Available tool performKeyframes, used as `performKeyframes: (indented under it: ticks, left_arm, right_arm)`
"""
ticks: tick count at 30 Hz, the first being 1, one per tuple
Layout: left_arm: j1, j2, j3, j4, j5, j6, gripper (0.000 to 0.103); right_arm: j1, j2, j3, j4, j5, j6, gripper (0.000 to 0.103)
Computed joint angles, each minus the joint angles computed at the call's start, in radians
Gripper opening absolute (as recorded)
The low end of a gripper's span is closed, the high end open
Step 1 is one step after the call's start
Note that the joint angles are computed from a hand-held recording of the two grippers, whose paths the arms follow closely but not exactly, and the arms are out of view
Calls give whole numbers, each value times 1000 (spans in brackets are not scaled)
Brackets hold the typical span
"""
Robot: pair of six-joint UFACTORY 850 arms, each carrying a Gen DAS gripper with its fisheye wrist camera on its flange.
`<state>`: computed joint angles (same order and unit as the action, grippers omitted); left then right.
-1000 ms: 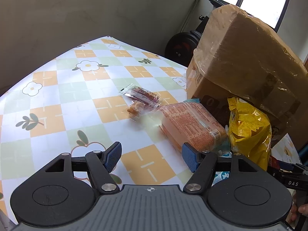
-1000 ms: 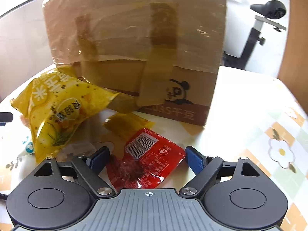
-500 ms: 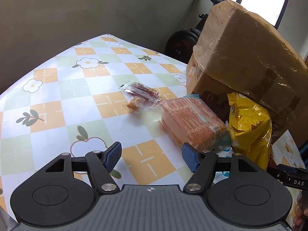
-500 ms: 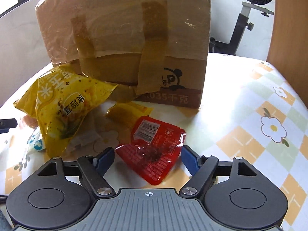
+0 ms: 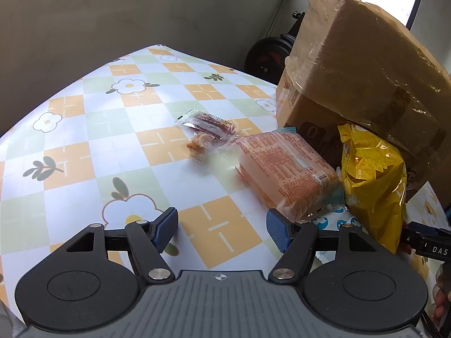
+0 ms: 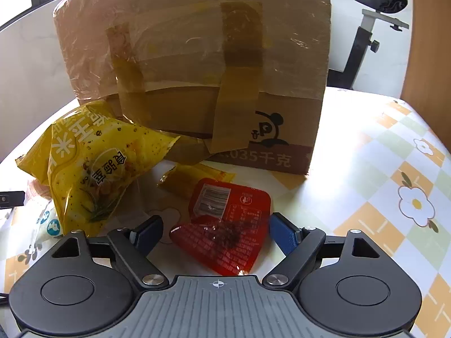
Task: Organize snacks
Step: 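Grasp the small clear brown-snack packet with the left tool while the right tool holds the red packet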
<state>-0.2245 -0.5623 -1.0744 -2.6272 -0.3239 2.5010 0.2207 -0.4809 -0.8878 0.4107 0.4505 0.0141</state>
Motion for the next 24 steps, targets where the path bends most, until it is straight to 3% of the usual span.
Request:
performKeyframes:
  ticks: [1,3,6,12,14,17,20,23,24]
  left_arm:
    - [-1,-2,-3,-1,2,-1,71]
    - [1,-4,-8,12,5,-13,71]
    - [4,-11,-22,17,15,-13,71]
    - [13,-37,-76,20,11,-15,69]
    - [16,-44,-91,100,-6,-96,63]
    - [4,-51,-113,161,-3,-163,63]
    - [-14,-59,-133,81,23,-84,63]
    - [-25,-74,-158,-115,47,98,63]
    - [-25,-78,-161,-190,35,173,56]
  right_arm:
    - [2,-5,0,7,12,-12,81]
    - [10,-11,4,56,44,-76,65]
    - [0,-9,26,-13,86,-14,57]
    - [-26,0,57,-140,133,139,55]
    - [-28,1,61,-153,138,148,56]
    - [-28,1,66,-170,144,144,56]
    - [-21,0,64,-168,142,120,56]
    - [-20,0,66,-178,143,127,56]
    - [-21,2,66,-186,144,140,56]
